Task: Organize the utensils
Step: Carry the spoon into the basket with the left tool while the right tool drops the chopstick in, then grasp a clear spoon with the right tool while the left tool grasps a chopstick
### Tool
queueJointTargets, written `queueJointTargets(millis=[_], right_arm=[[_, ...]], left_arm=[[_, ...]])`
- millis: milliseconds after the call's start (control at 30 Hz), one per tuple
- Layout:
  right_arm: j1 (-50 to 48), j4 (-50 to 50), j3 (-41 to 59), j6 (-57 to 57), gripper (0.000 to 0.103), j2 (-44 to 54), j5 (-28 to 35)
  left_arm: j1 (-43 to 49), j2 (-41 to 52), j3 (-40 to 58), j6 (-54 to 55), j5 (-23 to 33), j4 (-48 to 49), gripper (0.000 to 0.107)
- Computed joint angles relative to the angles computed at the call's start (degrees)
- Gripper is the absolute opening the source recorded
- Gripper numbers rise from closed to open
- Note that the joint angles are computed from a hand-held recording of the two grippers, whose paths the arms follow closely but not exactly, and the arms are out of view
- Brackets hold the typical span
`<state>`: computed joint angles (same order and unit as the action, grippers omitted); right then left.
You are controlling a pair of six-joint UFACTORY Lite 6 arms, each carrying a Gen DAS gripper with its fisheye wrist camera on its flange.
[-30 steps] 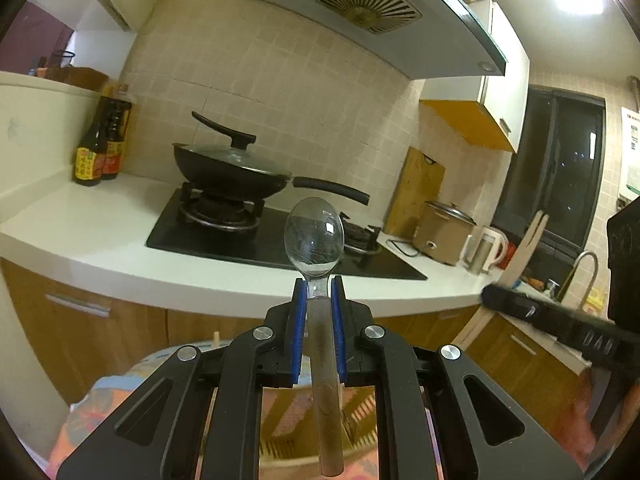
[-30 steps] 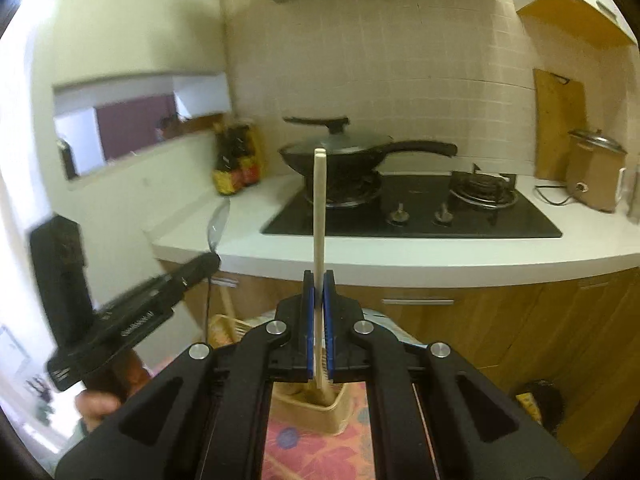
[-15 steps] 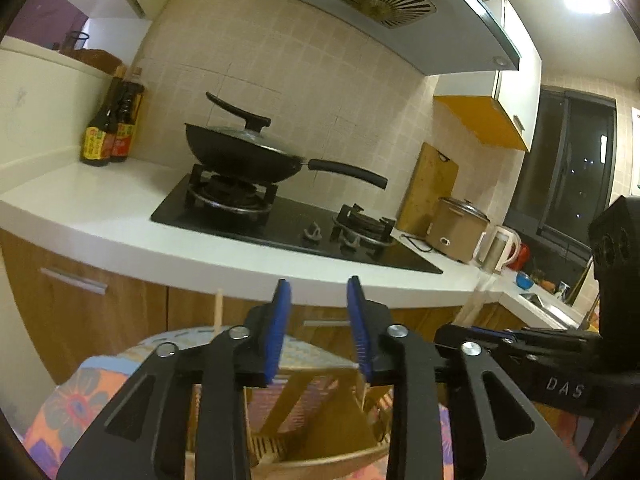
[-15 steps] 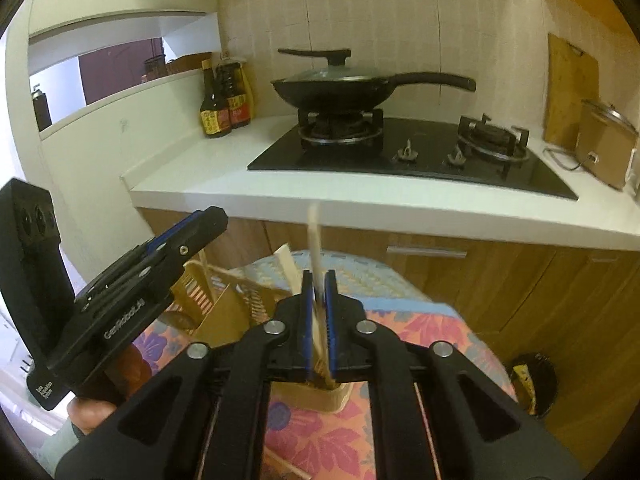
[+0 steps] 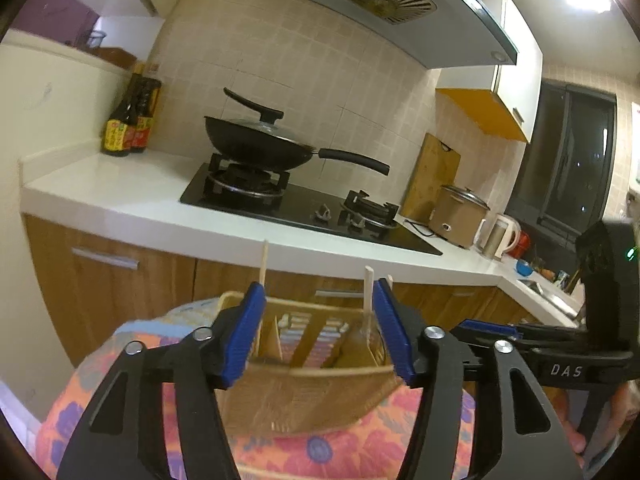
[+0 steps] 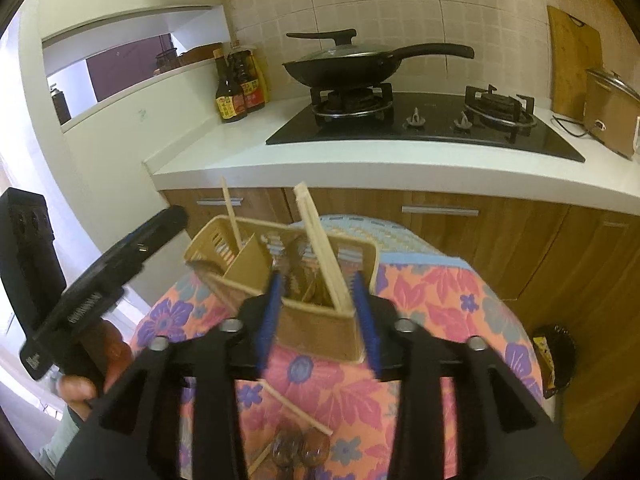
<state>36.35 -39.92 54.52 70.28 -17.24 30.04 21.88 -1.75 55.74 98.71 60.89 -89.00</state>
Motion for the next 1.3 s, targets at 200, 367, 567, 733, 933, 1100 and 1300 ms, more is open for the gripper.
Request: queueJointTargets(millis=[200, 367, 567, 733, 933, 1100, 1300], right_arm=[[7.55, -2.72, -4.53, 3.35, 0.046, -1.59, 5.00], [8.94, 0.62, -7.90, 1.49, 0.040, 2.32, 1.13], [8.06, 6.37, -11.71, -1.40, 0.036, 6.51, -6.16], [15.20, 3.14, -19.82, 10.57, 0.033, 2.40, -7.05], [24.67, -3.40, -24.39, 28.76, 0.027, 2.90, -7.05], [30.84, -10.84, -22.23, 40.26, 0.027, 7.38, -4.56], [35.77, -10.41, -13.82, 39.13, 0.010, 18.63, 4.12]], left_arm=[[7.64, -3.31, -2.47, -5.84, 2.96, 11.47, 0.060], [9.71, -6.35, -8.93, -5.45, -0.53, 20.28, 0.058], [9.33, -4.43, -14.74, -7.21, -5.98, 31.23, 0.056], [7.83, -5.69, -21.27, -5.38, -12.03, 33.76, 0.056], [2.43, -10.70, -29.51, -4.29, -20.30, 32.45, 0.054], [-2.41, -16.58, -34.73, -4.81, -26.44, 31.17, 0.052], [-5.54, -21.27, -38.82, -0.66, -32.80, 27.14, 0.039]])
